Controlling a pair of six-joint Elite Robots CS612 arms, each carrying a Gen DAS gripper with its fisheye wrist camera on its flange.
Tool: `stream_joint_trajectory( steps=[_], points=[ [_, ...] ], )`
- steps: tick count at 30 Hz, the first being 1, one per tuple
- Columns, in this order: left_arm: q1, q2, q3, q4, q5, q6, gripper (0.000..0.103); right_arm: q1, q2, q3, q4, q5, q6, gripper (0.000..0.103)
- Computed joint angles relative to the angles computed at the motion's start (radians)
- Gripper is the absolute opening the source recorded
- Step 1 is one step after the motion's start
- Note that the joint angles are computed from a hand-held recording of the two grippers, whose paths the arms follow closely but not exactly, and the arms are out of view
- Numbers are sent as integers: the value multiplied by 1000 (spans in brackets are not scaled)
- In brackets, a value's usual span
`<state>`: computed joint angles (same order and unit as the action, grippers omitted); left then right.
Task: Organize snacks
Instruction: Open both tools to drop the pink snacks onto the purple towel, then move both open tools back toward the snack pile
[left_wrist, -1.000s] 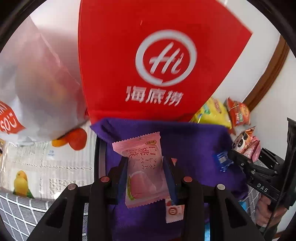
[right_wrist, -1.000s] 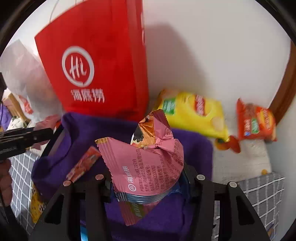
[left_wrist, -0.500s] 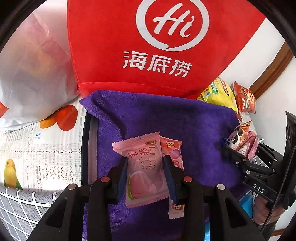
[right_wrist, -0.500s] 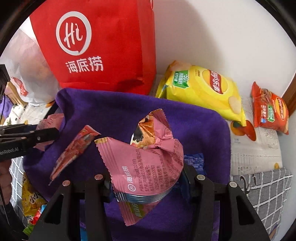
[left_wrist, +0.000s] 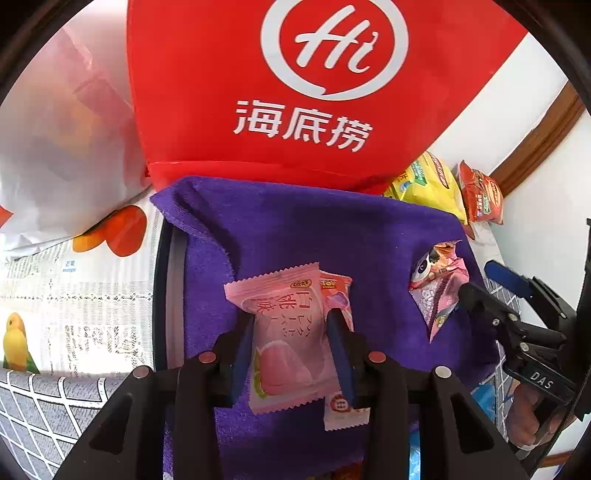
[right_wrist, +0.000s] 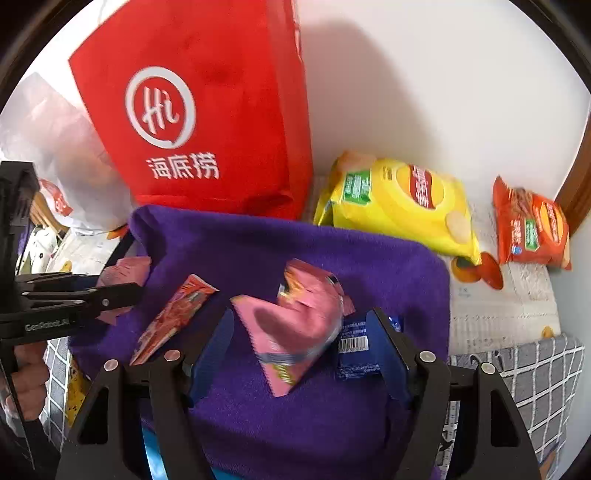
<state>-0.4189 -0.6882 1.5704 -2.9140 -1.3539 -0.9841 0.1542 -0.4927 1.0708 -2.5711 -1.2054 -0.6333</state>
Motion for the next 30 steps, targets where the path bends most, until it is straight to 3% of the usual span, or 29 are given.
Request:
stream_joint_trajectory(
  steps=[1, 4, 10, 18, 24, 30],
  points=[
    [-2, -2, 0, -1, 9, 4, 52, 0, -6, 11, -22, 0, 3, 73],
    [-13, -12, 5, -6, 53, 17, 60, -2, -25, 37, -55, 19, 11, 74],
    [-27, -42, 34, -58, 90, 33, 62, -7, -65, 84, -73, 46, 24, 74],
    [-53, -79, 71, -136, 121, 58, 62, -29, -161, 264, -265, 60, 54, 74],
    [-88, -114, 96, -160, 145, 79, 62, -45, -234, 399, -377, -39, 63, 76],
    [-135, -153, 137, -166, 202, 96, 62, -60, -291, 497, -431, -87, 67, 83]
  ],
)
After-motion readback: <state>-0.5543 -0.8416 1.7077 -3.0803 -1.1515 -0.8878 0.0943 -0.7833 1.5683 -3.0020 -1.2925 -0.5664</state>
